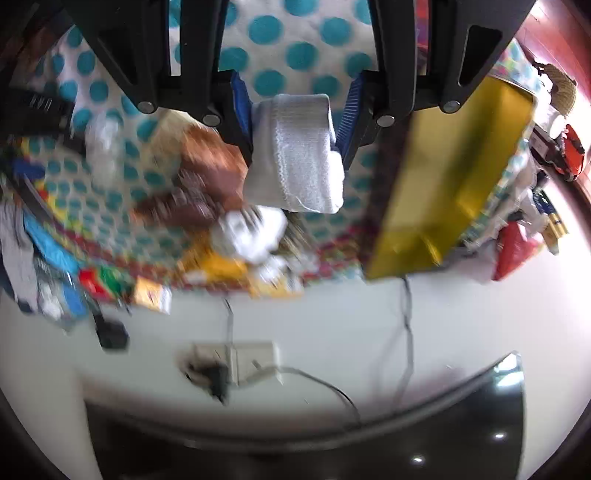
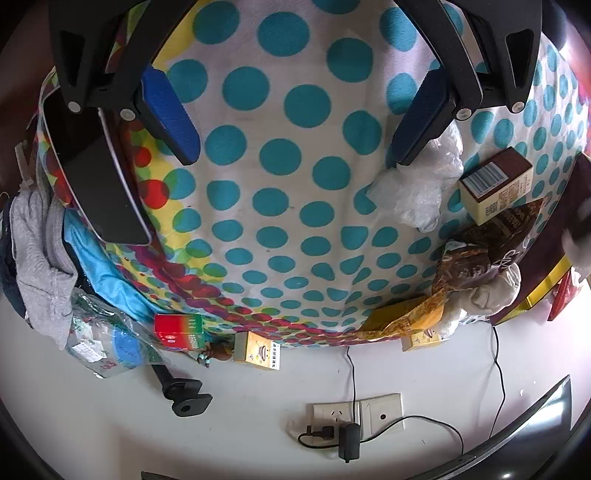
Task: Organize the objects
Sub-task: 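Lower the white sock held in the left gripper into the gold tray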
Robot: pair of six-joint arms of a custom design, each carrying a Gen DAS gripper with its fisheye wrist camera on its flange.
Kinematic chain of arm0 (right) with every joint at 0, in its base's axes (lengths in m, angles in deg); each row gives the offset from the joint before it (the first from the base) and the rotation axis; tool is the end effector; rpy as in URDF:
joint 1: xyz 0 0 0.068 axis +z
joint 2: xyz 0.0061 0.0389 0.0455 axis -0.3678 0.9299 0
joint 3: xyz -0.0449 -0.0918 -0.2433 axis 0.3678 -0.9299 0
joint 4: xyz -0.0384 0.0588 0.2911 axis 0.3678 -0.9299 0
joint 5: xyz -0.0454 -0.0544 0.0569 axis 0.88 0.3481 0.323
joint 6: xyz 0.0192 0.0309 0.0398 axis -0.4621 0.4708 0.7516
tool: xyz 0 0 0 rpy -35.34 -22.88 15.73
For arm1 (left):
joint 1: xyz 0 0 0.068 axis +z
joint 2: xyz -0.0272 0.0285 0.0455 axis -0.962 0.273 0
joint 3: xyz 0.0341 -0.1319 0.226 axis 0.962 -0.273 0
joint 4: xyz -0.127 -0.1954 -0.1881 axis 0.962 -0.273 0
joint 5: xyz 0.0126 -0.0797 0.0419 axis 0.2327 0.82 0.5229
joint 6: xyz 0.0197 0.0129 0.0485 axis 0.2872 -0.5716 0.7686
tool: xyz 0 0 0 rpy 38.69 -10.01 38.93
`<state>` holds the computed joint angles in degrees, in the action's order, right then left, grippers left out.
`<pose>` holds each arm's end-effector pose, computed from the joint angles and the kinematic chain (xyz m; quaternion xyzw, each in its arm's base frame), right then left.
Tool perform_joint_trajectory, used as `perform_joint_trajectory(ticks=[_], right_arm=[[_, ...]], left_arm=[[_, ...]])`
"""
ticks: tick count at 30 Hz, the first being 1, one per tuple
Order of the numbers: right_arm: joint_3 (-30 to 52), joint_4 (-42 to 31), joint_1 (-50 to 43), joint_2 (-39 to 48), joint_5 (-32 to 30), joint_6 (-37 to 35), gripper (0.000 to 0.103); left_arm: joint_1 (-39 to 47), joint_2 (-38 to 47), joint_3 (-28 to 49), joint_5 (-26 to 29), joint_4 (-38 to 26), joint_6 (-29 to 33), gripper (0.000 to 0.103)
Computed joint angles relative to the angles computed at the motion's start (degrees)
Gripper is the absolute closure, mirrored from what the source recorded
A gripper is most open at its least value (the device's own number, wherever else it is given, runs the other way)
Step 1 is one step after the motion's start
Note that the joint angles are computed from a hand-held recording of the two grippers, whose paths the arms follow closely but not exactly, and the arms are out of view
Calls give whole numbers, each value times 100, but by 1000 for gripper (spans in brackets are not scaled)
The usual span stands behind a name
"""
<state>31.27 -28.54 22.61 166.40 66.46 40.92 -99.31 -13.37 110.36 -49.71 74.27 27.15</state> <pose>0.2358 0.2052 0.0855 -0.0055 0.9259 -0.0006 0.3777 0.2003 -0.0780 0.1563 0.0156 0.8922 0.0495 0.4486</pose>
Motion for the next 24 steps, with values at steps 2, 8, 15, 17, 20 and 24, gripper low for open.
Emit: perform_joint_trajectory(ticks=[2,8,15,17,20,24], right_arm=[[28,-35,76,6,45,-22,0],[87,-98,236,1,177,-5,0],[180,-197,360,48,283,-11,0],[189,-210,387,41,295,-41,0],[161,-219,406,-10,315,-58,0],[157,-271,383,-8,269,19,0]], left_arm=[[620,-305,162,166,-214,198,61],[3180,832,725,1558,-73,654,61],[4012,1776,757,2061,361,899,61],[4032,1781,648,2061,448,882,61],[3976,1881,589,2019,573,805,61],[3980,2052,613,2043,699,785,61]])
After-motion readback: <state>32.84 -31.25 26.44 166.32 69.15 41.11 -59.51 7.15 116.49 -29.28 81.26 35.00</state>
